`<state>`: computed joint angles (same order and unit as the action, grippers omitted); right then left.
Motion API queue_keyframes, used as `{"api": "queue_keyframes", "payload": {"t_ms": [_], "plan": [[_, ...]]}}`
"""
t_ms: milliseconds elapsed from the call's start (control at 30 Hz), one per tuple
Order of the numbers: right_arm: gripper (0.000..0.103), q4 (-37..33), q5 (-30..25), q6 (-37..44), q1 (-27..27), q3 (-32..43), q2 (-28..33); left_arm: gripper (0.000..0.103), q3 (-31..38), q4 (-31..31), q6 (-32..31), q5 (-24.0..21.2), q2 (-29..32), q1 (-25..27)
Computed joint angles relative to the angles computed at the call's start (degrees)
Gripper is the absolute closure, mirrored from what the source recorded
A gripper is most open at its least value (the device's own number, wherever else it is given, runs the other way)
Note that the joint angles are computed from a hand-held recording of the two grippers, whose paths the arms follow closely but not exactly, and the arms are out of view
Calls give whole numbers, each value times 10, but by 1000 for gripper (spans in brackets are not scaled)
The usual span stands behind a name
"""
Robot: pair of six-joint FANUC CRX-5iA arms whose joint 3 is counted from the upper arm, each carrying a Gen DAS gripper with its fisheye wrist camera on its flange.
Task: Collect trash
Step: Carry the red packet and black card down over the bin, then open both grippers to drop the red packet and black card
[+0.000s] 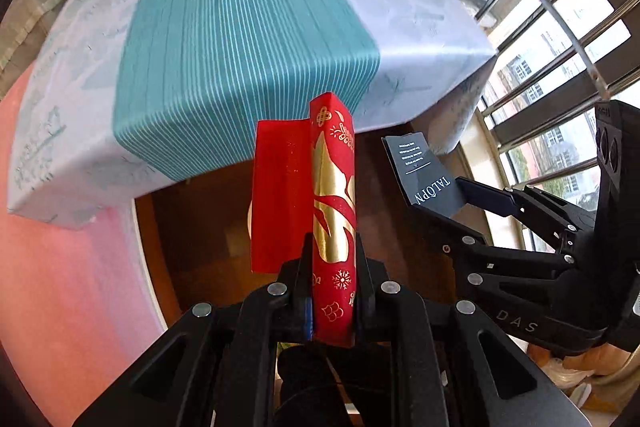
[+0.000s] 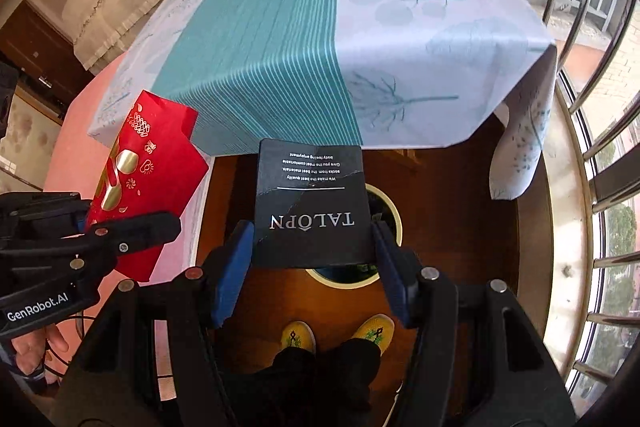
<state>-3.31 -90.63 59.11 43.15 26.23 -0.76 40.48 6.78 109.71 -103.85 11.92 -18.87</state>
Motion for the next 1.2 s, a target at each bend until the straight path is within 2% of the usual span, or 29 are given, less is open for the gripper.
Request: {"api": "queue_keyframes", "payload": {"t_ms": [267,433,500,567,633,733,933,1100,1133,1200], "plan": [[46,28,116,-61,23,-201,-49,89,-253,35,-49,156,-68,26],[46,36,188,-100,30,-304,-66,89,-358,46,-83,236,-71,36],[46,38,216,-113,31,-336,-67,83,-388,50,-96,264,-68,36],[46,39,244,-120,32,-363,-66,77,-409,51,-110,291,-63,37],[46,42,269,-127,32,-385,-61,61,-427,50,-119,315,-58,37],[46,39,301,-128,27,-405,-46,46,-445,52,-130,341,-48,45],[46,29,346,-99,21,-412,-10,46,-468,22,-103,381,-41,57],[45,-1,350,-60,7,-385,25,46,-478,6,-81,386,-47,75],[45,-6,347,-58,5,-378,31,46,-481,5,-79,386,-51,77],[36,-6,334,-60,4,-361,45,46,-484,3,-74,381,-57,81]]}}
